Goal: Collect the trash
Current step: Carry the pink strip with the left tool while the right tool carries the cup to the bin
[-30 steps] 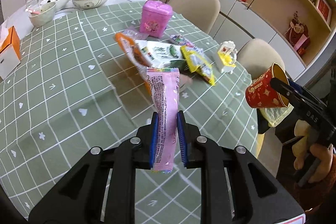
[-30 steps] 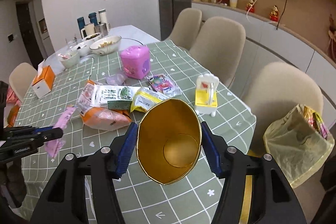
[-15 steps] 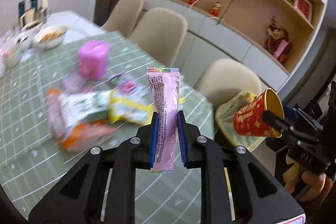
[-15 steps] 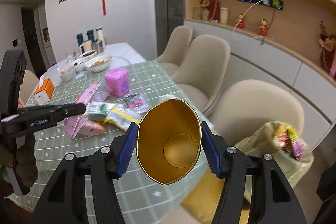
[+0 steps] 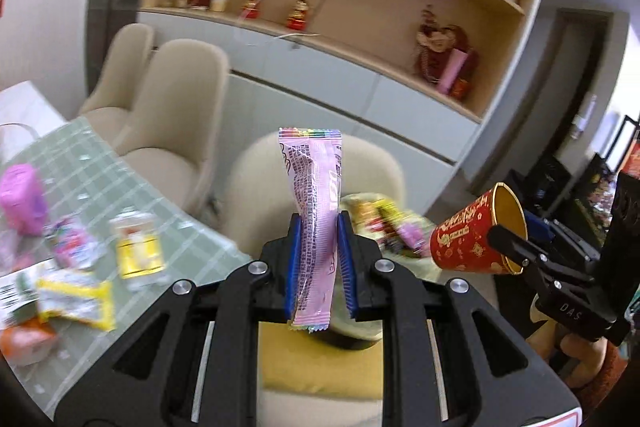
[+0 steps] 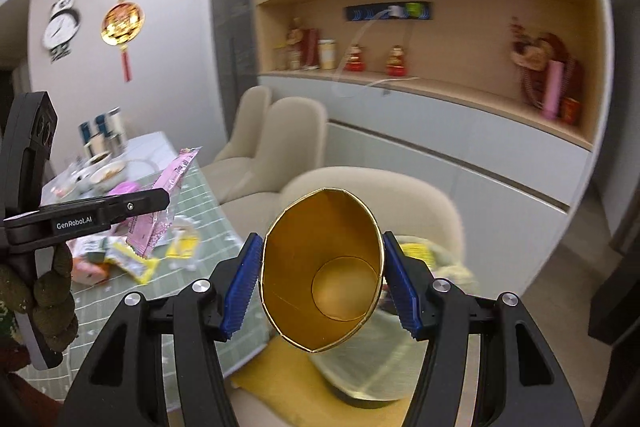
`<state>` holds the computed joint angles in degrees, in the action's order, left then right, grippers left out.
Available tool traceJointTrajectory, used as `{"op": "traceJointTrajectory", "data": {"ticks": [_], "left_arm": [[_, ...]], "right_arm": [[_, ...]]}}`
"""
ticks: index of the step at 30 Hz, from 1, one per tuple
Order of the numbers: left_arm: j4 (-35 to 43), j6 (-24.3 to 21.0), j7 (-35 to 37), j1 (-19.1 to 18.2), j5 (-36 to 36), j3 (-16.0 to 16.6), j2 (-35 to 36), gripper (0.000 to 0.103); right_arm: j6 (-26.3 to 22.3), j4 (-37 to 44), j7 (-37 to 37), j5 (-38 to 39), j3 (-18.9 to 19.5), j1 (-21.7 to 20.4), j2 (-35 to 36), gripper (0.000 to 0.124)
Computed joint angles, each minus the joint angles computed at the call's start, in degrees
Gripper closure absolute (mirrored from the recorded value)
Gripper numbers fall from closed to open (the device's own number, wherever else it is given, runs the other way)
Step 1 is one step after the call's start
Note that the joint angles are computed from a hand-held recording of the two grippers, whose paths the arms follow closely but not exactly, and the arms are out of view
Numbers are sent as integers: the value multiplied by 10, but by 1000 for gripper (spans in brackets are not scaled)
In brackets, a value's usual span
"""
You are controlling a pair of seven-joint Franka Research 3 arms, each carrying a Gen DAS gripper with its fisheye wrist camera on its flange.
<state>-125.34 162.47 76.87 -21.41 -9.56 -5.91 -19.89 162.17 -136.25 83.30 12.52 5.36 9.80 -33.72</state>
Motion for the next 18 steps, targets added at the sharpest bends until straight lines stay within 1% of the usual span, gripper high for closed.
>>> {"op": "traceJointTrajectory", "data": {"ticks": [2, 3, 4, 6, 8, 9, 12, 14, 18], "left_arm": [[26, 36, 34, -37, -44, 16, 39, 86], [44, 51, 56, -55, -71, 22, 63, 86], [60, 55, 68, -60, -87, 20, 80, 86], [111, 50, 119, -78, -148, 22, 130, 86], [168, 34, 144, -76, -174, 10, 182, 86], [195, 25, 144, -71, -168, 1, 206, 86], [283, -8, 135, -57, -141, -23, 284, 86], [321, -26, 106, -53, -107, -30, 319, 86], [378, -61, 55, -44, -58, -43, 373, 86]], "right_arm": [[4, -10, -16, 1, -23, -7, -7, 67], [6, -16, -21, 1, -27, -11, -11, 67], [9, -22, -29, -2, -35, -20, -13, 67], [13, -31, -36, 0, -42, -32, -17, 67], [17, -38, -38, 7, -51, -43, -17, 67], [17, -40, -42, 12, -60, -46, -15, 67], [17, -41, -51, 19, -68, -58, -9, 67], [17, -37, -59, 28, -79, -61, 1, 67], [16, -29, -68, 42, -87, -68, 19, 67]]}}
